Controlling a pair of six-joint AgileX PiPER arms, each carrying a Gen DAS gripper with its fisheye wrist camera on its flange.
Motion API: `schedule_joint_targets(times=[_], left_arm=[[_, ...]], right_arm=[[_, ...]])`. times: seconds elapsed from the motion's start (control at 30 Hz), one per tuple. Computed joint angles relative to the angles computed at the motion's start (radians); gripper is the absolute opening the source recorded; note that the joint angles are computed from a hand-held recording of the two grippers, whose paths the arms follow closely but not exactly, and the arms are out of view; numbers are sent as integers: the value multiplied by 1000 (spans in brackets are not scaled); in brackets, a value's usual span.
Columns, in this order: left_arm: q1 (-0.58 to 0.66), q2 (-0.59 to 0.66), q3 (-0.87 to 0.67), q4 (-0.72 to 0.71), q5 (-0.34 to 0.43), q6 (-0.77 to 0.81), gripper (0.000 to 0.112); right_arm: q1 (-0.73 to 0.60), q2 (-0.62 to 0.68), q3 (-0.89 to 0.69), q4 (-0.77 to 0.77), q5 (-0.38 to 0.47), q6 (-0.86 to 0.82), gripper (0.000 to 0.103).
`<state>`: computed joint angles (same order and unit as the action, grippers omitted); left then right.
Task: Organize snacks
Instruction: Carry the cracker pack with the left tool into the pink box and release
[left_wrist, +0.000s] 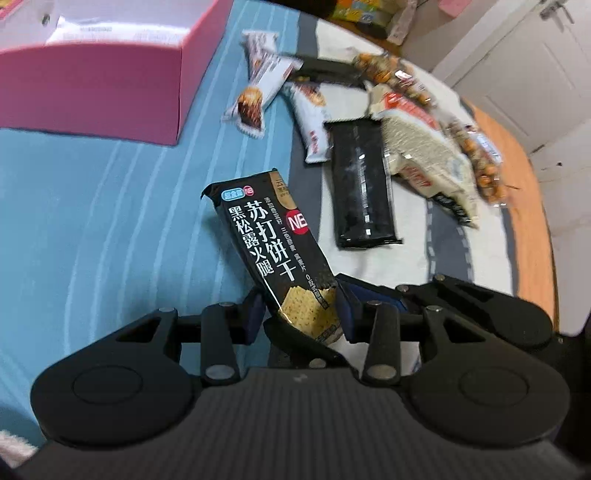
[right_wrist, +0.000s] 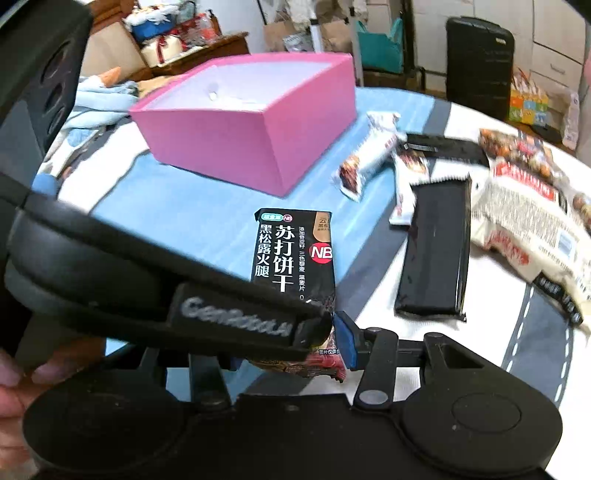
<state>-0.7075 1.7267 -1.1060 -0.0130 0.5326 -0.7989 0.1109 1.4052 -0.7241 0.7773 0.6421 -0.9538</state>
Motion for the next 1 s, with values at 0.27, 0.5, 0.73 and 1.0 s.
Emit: schedule_joint_targets(times=[0.27,0.5,0.73,1.0], left_arm=[[54,-130,-2,-113,55,131,39],[134,-172,-139,-121,178,191,39],[247,-70,-430,-10,373,222,39],[479,281,-796,-138,483,329,39]], right_arm=[[61,-112,-104,-182,86,140,53],[138,-53,-362,-351,190,198,53],[177,167,-650,-289,181,156,53],[211,617,-1132,-295,270,159,53]])
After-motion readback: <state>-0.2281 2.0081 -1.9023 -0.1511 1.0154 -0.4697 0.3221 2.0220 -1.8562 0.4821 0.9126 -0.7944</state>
